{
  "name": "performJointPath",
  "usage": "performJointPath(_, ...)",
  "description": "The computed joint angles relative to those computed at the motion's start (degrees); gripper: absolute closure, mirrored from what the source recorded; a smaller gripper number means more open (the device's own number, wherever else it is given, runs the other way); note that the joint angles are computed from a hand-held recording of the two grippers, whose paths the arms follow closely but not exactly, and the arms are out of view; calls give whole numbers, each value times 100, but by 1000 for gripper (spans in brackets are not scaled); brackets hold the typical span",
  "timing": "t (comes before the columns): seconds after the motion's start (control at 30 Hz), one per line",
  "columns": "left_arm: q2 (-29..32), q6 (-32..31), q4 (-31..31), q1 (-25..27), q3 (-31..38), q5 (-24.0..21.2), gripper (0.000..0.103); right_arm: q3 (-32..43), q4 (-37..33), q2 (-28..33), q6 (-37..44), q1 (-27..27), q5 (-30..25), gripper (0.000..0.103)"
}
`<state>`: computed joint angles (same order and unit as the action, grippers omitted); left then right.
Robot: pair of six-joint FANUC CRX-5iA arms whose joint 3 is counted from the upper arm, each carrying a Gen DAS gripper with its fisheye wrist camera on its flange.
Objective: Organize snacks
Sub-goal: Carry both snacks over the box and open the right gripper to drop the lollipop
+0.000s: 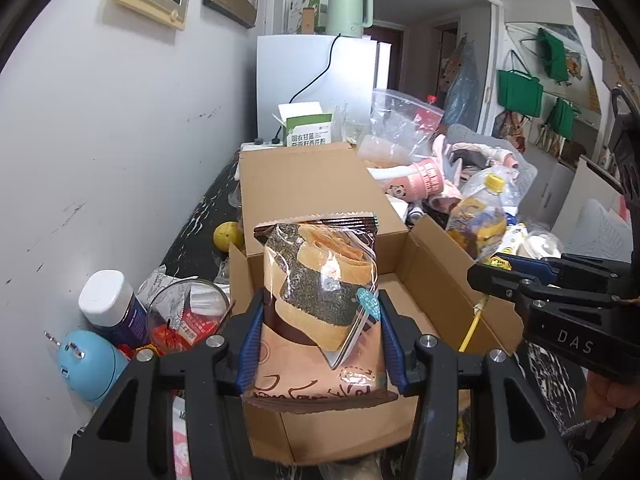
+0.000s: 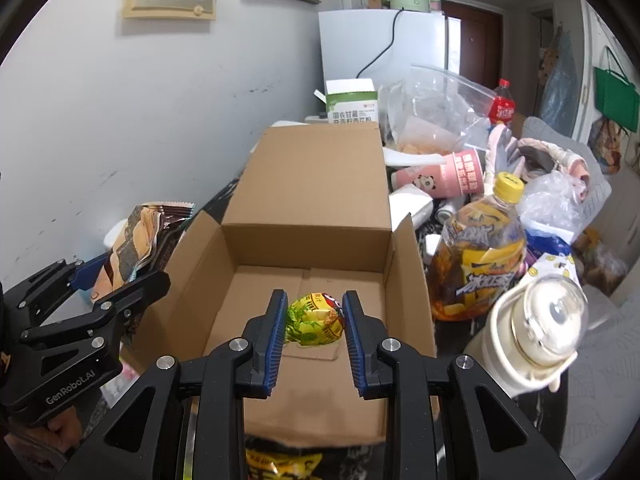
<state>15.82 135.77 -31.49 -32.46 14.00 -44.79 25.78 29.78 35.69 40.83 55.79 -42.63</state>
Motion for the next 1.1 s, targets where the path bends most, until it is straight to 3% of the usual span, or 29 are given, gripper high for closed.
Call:
performJointPath(0.43,925,-577,576,343,776,-494,53,1859,-838,1252,856,-239,-1069,75)
performJointPath(0.67,1172,-670,658,353,1023,-822,52,2455,-1040,1651,948,-287,-1617,74)
performJointPath(0.7,1196,-662,618,332,1059,-874,52,2526,-1029,1697,921,-286,-1716,72)
performJointPath(0.73,1212,-666,598,319,1085,-912,52,2627,-986,1760,887,-283,-1819,60)
performJointPath(0.77,1240,-676,596,313,1130,-970,52,2703,-891,1815,819,-269,-1921,41)
performJointPath(0.83,1276,-693,603,314,1192,-1069,52,2602,-622,1795,652,-230,-1936,28)
performJointPath(0.9,1274,-655,560,293,1215,-1134,52,2511,-487,1745,567,-203,-1947,25)
performJointPath(0.97,1271,-638,543,282,1239,-1194,52,2647,-433,1800,467,-187,-2164,9)
performJointPath(1.1,1215,-617,529,254,1237,-1281,52,3038,-409,1962,397,-172,-2635,6)
